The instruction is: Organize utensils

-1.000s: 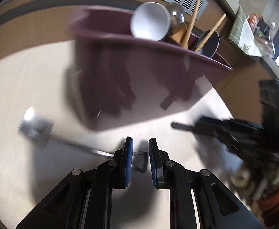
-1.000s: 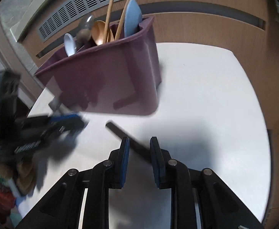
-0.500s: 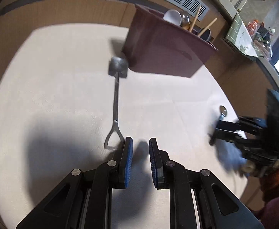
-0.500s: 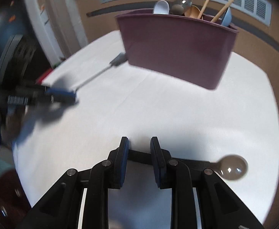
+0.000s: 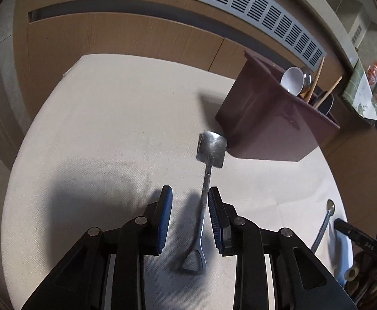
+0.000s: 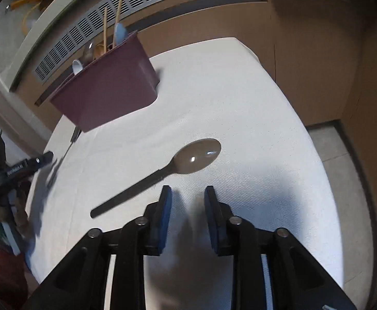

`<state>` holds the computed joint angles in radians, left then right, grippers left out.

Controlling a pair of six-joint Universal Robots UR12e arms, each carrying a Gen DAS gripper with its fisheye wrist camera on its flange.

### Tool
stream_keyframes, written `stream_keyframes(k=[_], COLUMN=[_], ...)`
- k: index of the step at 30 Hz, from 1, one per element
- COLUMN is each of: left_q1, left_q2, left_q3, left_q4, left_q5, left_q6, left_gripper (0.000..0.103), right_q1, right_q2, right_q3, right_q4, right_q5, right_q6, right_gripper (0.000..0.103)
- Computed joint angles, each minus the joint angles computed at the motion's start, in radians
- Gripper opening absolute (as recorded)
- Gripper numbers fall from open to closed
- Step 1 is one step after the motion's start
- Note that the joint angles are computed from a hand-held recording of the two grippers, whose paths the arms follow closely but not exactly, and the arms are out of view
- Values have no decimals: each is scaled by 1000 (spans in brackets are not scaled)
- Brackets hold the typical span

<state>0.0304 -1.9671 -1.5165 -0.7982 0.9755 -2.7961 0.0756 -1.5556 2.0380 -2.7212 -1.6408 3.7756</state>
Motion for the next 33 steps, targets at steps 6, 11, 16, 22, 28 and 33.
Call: stream_keyframes(k=[6,11,16,22,28,33], left_q1=[-6,-23,-16,-11,-55,-89], left_q2=[12,39,67,54,-41,-86], left_q3=[-20,-59,-89,-48,93,157], left_q4=[5,56,60,-70,-122,-114], left_q5=[30,118,178,86,84,133], left_q6=[54,137,187,301,287,252], left_gripper=[30,30,30,34,35,38], right_q1=[52,76,85,74,75,80], right_q2=[97,180,207,192,194,195], right_q3=[-127,-238,-268,-241,-240,-242], right_q4=[92,184,160,118,113,114], right_q5=[-155,-285,-245,-176,-190,-193], right_q6=[9,-67,-187,-236,-242,-235], right_gripper=[49,51,51,51,51,51])
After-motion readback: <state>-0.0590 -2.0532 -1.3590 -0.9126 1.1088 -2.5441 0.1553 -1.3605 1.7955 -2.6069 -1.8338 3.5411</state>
